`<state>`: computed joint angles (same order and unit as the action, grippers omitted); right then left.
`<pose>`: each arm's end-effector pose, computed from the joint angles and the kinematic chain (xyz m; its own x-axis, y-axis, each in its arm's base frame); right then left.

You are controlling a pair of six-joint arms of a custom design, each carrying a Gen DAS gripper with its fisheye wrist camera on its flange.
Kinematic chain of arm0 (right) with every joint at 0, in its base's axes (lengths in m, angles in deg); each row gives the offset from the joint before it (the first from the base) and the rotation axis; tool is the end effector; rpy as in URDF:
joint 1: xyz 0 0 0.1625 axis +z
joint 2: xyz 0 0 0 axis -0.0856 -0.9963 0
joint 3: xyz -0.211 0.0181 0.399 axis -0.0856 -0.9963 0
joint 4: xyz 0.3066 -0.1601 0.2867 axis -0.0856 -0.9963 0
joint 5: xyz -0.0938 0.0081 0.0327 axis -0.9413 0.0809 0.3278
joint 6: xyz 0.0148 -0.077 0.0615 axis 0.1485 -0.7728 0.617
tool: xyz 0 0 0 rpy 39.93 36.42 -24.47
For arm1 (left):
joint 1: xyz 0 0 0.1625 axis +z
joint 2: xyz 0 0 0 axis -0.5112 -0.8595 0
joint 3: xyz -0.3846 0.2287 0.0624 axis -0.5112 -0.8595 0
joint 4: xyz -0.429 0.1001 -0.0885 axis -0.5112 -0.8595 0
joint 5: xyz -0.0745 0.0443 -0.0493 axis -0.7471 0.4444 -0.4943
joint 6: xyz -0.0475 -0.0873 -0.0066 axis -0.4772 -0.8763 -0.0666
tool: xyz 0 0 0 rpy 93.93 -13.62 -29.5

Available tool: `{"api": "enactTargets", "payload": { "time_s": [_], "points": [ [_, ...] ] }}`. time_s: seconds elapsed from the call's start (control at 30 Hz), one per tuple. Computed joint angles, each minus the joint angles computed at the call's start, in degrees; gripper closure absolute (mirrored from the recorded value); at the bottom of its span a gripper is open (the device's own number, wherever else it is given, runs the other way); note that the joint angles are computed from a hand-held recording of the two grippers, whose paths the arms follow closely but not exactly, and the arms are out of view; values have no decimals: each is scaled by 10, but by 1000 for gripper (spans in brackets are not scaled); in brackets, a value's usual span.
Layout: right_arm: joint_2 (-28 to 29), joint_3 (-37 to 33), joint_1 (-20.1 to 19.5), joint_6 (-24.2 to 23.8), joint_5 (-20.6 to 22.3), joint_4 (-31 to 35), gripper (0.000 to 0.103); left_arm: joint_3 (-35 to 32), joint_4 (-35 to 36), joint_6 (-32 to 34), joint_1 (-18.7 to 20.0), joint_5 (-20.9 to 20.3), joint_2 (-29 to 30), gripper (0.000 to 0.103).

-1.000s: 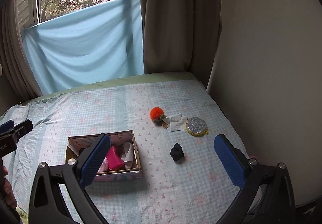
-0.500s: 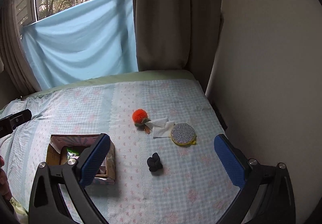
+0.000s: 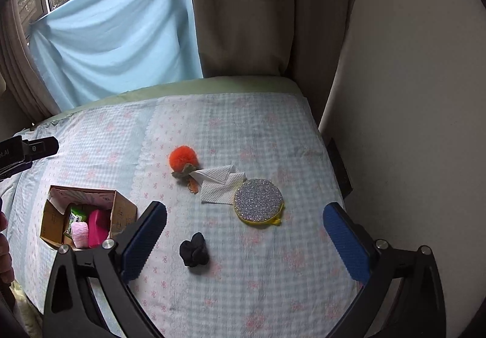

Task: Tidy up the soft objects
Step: 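Move both tools back toward the pom-pom, sponge and black scrunchie, then grasp the orange pom-pom with the left tool while the right tool grasps the glitter sponge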

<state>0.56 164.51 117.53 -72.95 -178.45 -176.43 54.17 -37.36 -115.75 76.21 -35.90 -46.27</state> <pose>0.3311 -0.6397 0.3574 -0.7175 -0.0146 0.6964 -0.4261 0.8001 -0.4222 -0.3890 -0.6939 0.3189 -0.8099 -0.1358 -0.5706 0.2167 0.8347 -0.5062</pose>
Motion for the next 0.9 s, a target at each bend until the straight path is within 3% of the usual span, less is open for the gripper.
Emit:
{"api": "enactTargets", "payload": {
  "time_s": [0.27,0.57,0.9],
  "points": [
    [36,-35,-54,-6,24,22,0,-99,6,31,53,-49,101,0],
    [101,-84,-113,-17,52,63,0,-256,50,63,127,-105,230,0],
    [164,-126,-159,-30,50,111,0,-371,86,75,178,-134,324,1]
  ]
}}
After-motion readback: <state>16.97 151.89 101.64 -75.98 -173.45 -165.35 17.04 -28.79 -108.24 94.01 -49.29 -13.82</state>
